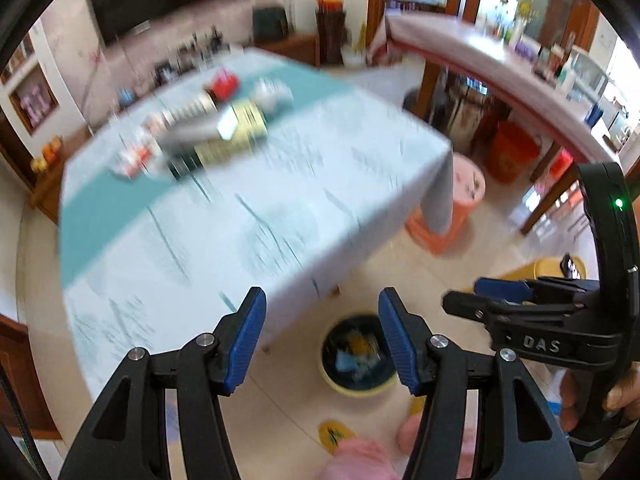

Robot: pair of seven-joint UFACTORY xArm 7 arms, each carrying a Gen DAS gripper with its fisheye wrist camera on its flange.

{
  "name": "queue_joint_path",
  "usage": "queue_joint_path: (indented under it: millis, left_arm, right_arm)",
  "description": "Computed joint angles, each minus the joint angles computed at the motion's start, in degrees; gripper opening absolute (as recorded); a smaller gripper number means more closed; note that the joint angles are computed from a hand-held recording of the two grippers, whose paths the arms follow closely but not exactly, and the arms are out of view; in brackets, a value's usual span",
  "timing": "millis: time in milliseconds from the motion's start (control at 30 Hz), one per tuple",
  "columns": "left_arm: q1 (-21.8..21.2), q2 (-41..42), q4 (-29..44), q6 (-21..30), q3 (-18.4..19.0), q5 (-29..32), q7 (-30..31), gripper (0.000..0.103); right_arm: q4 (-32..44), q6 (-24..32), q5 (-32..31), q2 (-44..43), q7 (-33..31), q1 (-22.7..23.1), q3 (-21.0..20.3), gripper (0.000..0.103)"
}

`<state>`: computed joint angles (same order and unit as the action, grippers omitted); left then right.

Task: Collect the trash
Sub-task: 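Move both tools back toward the table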

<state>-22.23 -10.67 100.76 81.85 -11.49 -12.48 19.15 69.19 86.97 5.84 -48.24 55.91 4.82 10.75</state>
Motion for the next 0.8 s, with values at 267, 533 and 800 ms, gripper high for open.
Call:
queue_joint_path:
  millis: [267,533,800]
  left_arm:
    - [2.99,4.62,12.57,-2.93,3.42,-3.9,3.81,0.065]
    - [6.34,10.47,21.82,-3.06,4.64,-5.58,3.99,0.066]
    - [6.28,20.85,35.32,-0.67,3.85,-0.49,-4.92,0.073]
  right_arm:
    - [16.63,2.93,-6.06,9.94,-1.31,-2.17,3.45,0.05]
    - [27.85,4.58,-11.84,18.63,-3.3,-2.63,6.02,0.05]
    - [32.56,2.99,-11.95,25.41,-10.21,0.07,1.8,0.05]
